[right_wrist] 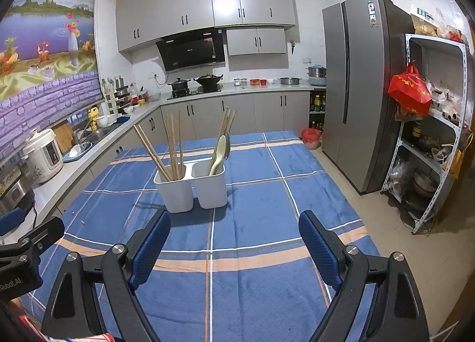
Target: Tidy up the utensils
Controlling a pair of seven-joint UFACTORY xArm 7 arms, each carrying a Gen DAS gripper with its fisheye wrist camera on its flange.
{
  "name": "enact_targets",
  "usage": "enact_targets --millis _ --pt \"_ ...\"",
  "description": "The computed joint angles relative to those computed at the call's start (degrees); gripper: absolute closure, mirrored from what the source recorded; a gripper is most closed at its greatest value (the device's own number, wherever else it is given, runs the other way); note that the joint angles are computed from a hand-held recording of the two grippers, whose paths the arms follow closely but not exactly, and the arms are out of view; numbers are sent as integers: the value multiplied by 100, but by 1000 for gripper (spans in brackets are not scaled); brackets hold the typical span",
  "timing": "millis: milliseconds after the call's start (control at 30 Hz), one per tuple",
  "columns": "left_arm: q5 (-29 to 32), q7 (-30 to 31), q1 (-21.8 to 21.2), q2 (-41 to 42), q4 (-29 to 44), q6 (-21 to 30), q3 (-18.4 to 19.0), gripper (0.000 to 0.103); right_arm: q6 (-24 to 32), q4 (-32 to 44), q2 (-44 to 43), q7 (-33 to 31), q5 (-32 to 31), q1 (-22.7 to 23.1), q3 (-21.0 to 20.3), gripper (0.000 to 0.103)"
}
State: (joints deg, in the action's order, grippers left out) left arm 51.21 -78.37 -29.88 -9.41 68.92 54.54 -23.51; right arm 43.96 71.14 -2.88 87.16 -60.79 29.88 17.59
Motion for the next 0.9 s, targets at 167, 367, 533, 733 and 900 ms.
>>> enact_targets --millis 167,367,533,733,900 --pt "-93 75 -25 138 97 31 42 0 -16 -8 13 -55 9 -26 -27 12" --pt "-27 115 -148 358 282 149 93 0 -83 -48 45 -140 36 -30 -62 12" --pt "-39 165 -278 523 417 197 193 0 -89 -119 1 -151 53 -54 -67 12" --pt "-68 238 -415 676 548 198 305 0 -153 -231 -69 -182 148 -136 -74 12" --pt "-40 265 -510 808 650 197 371 0 -216 -260 -71 -251 191 -204 -78 12"
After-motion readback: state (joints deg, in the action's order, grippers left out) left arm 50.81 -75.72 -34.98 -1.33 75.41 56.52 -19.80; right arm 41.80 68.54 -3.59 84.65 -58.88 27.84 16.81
